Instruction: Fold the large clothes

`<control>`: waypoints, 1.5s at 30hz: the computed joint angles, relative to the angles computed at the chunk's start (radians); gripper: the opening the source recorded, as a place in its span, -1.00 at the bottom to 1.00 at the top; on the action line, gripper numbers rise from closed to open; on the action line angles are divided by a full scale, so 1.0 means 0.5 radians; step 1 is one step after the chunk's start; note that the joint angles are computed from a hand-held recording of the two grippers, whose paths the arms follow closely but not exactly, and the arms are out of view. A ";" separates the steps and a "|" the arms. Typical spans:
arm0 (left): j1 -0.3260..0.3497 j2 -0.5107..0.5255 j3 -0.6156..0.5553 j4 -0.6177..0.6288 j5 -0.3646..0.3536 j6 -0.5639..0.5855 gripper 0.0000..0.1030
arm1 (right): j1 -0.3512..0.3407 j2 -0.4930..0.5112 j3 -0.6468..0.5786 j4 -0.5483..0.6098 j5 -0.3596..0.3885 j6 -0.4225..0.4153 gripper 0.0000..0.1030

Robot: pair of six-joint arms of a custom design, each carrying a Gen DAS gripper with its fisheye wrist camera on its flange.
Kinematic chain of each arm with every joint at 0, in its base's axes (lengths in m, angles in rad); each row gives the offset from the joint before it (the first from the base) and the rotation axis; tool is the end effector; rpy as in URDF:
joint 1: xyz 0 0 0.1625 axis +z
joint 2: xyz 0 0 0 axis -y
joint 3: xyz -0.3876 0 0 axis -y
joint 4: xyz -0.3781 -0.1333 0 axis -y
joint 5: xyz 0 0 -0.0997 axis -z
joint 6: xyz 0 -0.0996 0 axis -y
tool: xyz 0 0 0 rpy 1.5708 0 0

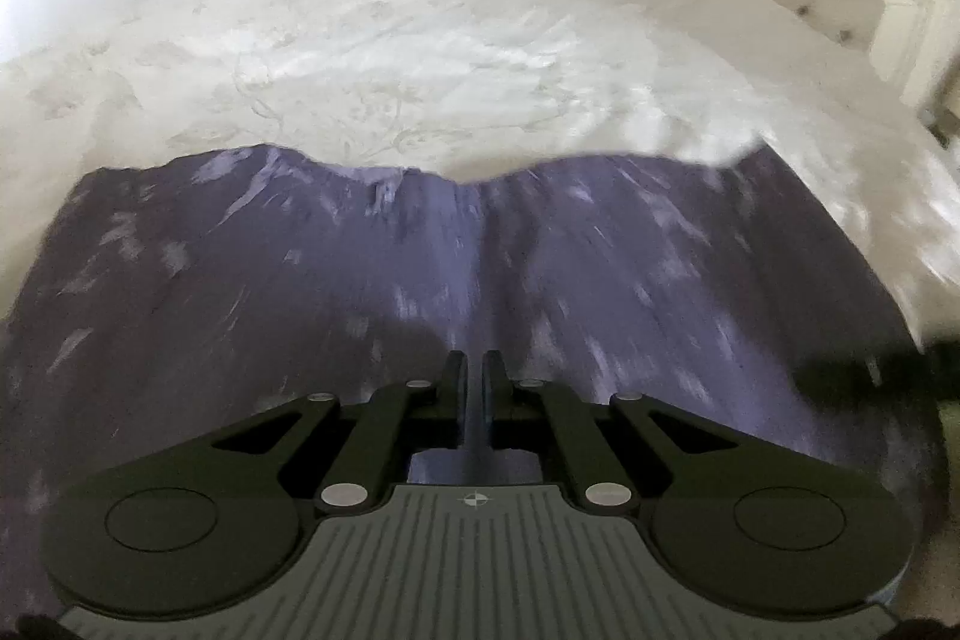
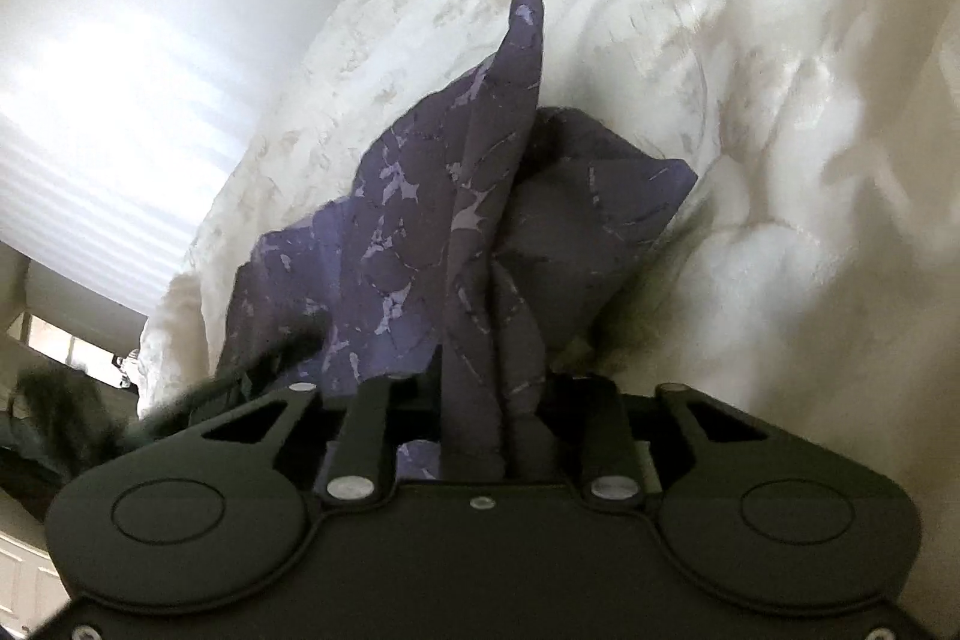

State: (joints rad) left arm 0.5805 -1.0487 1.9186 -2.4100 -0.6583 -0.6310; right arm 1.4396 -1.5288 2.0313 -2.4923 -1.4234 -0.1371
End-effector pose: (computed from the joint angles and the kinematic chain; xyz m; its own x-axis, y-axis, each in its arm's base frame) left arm -0.3310 -0.4707 0.1455 -0.7476 0.1004 -0.6565 0.4889 0.7523 -0.4417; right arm 0.0840 -0.4940 0.3182 -0.9955 -0.0543 -0.0773 -0.0167 0.9067 -0.4214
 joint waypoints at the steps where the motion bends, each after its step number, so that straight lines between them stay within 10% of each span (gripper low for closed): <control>1: -0.040 -0.056 0.060 0.027 -0.016 -0.044 -0.88 | 0.010 -0.004 -0.009 0.010 0.005 0.014 -0.36; 18: -0.157 -0.358 0.495 -0.184 -0.241 -0.210 -0.87 | 0.357 0.110 -0.218 0.104 0.175 0.332 -0.45; 23: -0.308 -0.634 0.602 0.127 0.041 -0.534 -0.85 | 0.528 0.360 -0.359 0.098 0.296 0.434 -0.45; 29: -0.446 -1.049 0.637 1.057 0.313 -1.225 -0.80 | 0.712 0.813 -0.528 0.035 0.329 0.490 -0.44; 37: -0.552 -1.331 0.610 1.816 0.301 -1.954 -0.80 | 0.812 1.152 -0.518 -0.224 0.205 0.564 -0.33; 45: -0.529 -1.363 0.612 1.912 0.271 -2.149 -0.54 | 0.801 1.092 -0.360 -0.427 0.209 0.476 -0.29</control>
State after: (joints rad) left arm 0.3161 -1.7300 2.2249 -1.4540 -0.5227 -1.7056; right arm 1.8400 -0.9830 1.8515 -2.7057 -1.3190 0.1009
